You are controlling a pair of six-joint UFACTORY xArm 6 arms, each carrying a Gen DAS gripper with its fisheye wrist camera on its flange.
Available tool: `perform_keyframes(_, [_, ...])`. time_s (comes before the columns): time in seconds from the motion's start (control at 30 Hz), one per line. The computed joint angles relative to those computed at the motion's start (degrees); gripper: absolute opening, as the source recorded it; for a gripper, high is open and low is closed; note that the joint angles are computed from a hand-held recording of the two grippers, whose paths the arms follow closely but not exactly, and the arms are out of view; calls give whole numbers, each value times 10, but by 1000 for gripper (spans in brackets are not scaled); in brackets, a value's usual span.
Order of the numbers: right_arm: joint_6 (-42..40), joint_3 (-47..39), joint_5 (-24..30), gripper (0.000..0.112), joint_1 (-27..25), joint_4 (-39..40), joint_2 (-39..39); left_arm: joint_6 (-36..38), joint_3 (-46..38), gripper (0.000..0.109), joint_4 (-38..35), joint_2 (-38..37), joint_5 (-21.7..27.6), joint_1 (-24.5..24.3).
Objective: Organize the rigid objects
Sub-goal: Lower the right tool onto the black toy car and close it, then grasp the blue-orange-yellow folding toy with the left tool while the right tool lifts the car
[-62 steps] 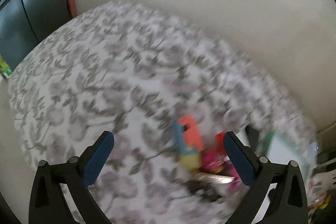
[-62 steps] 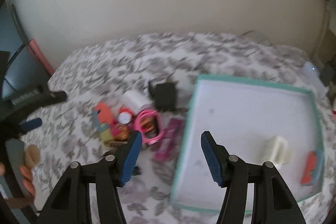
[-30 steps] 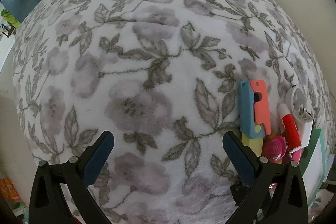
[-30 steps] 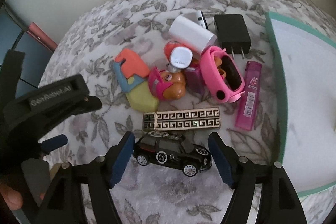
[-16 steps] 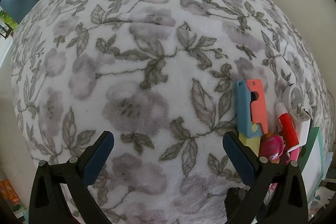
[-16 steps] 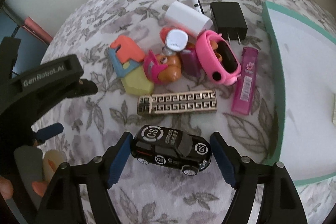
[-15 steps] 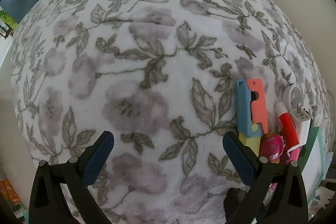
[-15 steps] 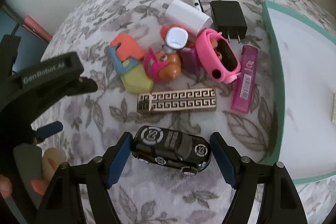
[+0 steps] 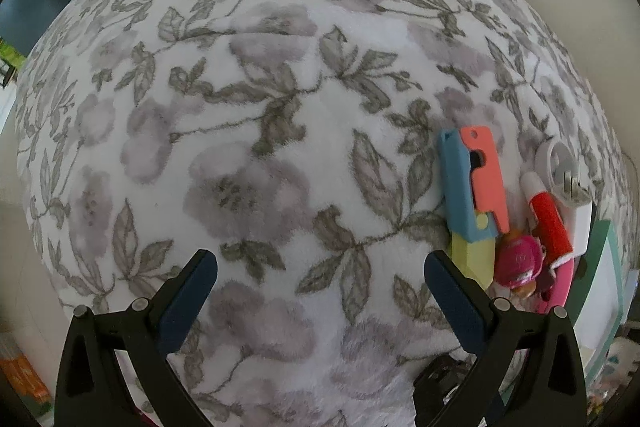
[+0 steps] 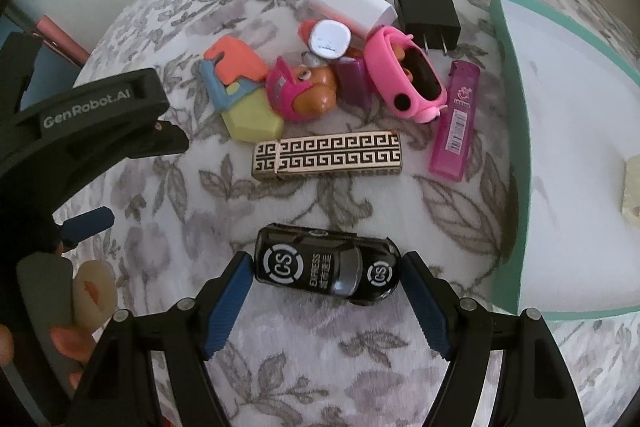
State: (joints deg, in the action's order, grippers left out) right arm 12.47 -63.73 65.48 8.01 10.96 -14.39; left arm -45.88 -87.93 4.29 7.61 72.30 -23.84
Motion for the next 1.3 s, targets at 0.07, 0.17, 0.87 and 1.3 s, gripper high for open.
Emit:
perform_keyframes(0.07, [4,4,3,79,6,-11,-4,9,-4,103,2,3,5,-4])
perform_keyframes(0.17, [13,10,4,78,12,-24,-12,11,-6,103,2,7,7,-9])
perform_keyframes(0.87, [-20,-7,-10,77,-48,12,0,20,-90,103,-43,88,-92,-12])
perform_keyframes(1.3, [-58,-40,-4,77,-114,48,-11,38,-243,102,-33,219,-57,-27])
